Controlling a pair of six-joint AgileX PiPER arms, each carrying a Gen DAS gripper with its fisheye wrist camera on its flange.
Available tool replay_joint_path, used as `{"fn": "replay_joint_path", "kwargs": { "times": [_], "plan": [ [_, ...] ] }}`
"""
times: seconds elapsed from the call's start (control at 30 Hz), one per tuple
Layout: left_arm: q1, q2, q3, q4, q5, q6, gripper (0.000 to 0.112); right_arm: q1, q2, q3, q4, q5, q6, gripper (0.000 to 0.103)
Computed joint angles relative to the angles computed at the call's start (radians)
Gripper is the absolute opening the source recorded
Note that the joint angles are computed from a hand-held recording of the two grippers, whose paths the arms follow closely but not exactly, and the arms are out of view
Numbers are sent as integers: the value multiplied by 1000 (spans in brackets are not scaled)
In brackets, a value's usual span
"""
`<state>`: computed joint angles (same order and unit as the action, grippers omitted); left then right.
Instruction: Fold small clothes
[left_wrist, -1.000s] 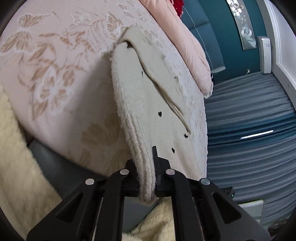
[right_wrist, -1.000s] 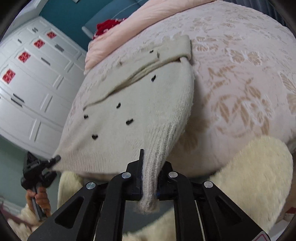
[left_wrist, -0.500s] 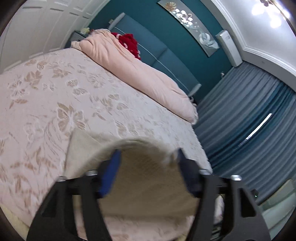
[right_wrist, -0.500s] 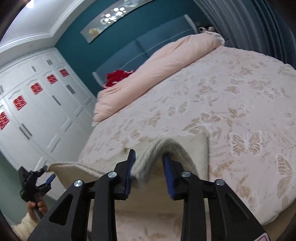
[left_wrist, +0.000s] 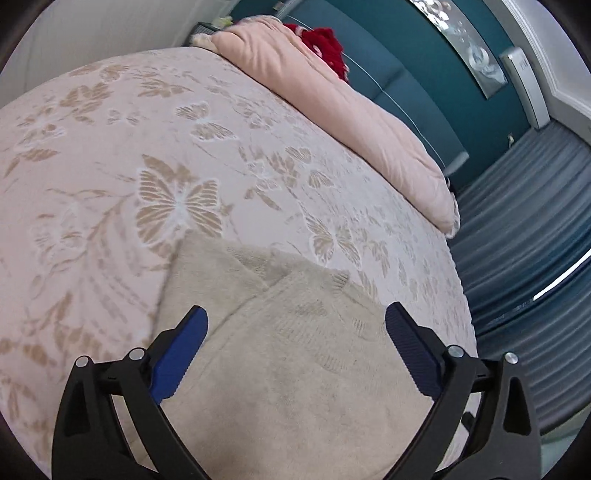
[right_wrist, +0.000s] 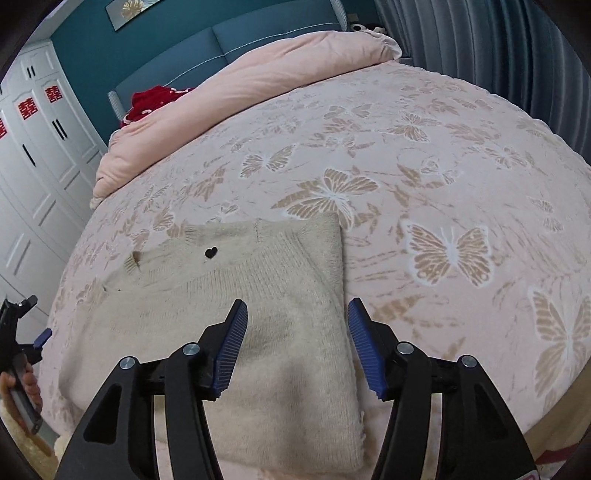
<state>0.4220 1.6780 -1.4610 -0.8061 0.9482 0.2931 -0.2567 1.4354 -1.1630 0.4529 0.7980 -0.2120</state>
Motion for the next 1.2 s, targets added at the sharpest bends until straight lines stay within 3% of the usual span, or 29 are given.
{"fn": "replay_joint_path", "kwargs": {
  "times": [0.17, 0.3, 0.37, 0.4, 0.43, 0.47, 0.5, 0.53, 0.67, 0.77, 0.87, 0.97, 1.0, 1.03, 1.1, 1.2],
  "plan": [
    [-117, 204, -189, 139, 30, -83, 95, 50, 131, -84, -47, -7, 38, 61],
    [-114, 293, -250, 100, 89, -118, 93, 66, 220, -149, -47, 9, 53, 61],
    [-116, 282, -234, 69, 91, -77, 84, 81, 254, -175, -69, 12, 90, 61],
    [-119, 276, -226, 63, 93, -57, 72, 89, 266, -183, -80, 13, 102, 60],
    [-121, 266, -214, 59, 97, -37, 52, 101, 272, -189, -106, 13, 129, 51],
    [-124, 259, -207, 69, 103, -36, 40, 114, 268, -182, -133, 1, 154, 40],
    [-121, 244, -189, 71, 103, -33, 18, 121, 263, -176, -137, -6, 155, 15],
    [-112, 222, -160, 59, 94, -25, 9, 124, 255, -170, -142, -3, 161, 11],
    [-23, 57, 28, -105, 57, 81, 8, 95, 118, -61, -33, -49, 79, 9],
    [46, -55, 98, -168, 89, 121, 0, 31, -18, 8, 181, -3, -97, 9],
    [99, -103, 75, -183, 131, 109, 0, 20, -104, -8, 226, 32, -136, 9],
    [79, -38, -64, -104, 185, 5, 6, 36, -67, -106, 194, 64, -104, 9],
    [44, -9, -121, -24, 192, -41, 28, 49, -51, -126, 165, 55, -78, 9],
    [13, 21, -167, 41, 204, -65, 61, 52, -31, -141, 164, 58, -70, 9],
    [-48, 47, -186, 117, 157, -67, 77, 56, -13, -135, 162, 48, -53, 9],
    [-130, 130, -246, 253, 112, -83, 82, 65, -22, -88, 160, 24, -44, 9]
  ]
}}
